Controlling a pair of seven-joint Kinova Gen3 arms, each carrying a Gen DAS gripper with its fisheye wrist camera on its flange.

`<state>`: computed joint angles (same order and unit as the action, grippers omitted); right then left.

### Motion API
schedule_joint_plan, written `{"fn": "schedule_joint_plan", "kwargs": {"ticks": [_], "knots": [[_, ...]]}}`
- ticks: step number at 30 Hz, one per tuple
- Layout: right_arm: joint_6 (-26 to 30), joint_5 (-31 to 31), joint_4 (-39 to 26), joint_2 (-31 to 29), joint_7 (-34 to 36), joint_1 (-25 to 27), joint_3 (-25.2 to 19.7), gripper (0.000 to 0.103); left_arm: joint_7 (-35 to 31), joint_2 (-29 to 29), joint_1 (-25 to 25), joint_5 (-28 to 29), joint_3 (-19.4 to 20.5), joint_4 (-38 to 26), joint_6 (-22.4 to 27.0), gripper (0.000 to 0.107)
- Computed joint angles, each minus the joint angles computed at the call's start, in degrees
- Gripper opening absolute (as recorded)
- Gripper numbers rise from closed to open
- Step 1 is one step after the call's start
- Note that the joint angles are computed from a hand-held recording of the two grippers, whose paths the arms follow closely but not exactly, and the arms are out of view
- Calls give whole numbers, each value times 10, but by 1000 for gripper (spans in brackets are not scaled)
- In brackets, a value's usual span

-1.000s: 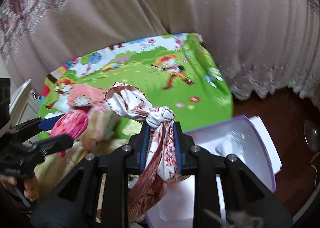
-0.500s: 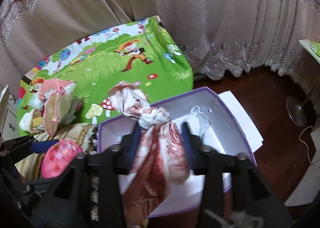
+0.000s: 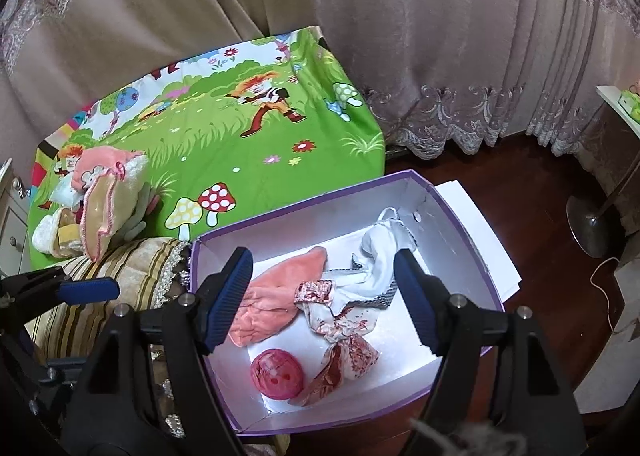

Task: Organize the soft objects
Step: 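Carry the cap and floral cloth over the white box and release both, then move both open tools back over the remaining items on the cushion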

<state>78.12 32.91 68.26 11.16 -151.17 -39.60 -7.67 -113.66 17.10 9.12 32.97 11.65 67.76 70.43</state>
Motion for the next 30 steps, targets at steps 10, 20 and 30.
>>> {"fn": "schedule_joint_plan", "kwargs": {"ticks": [10, 20, 30], "knots": [[-21, -28, -25, 18, 29, -2, 0, 76, -10, -20, -39, 30, -14, 28, -13, 78], [-30, -56, -66, 48, 62, -15, 9, 76, -6, -39, -96, 62, -42, 65, -25, 78], [-30, -90, -137, 97, 123, -34, 25, 76, -5, -60, -155, 88, -73, 108, -34, 78]]}}
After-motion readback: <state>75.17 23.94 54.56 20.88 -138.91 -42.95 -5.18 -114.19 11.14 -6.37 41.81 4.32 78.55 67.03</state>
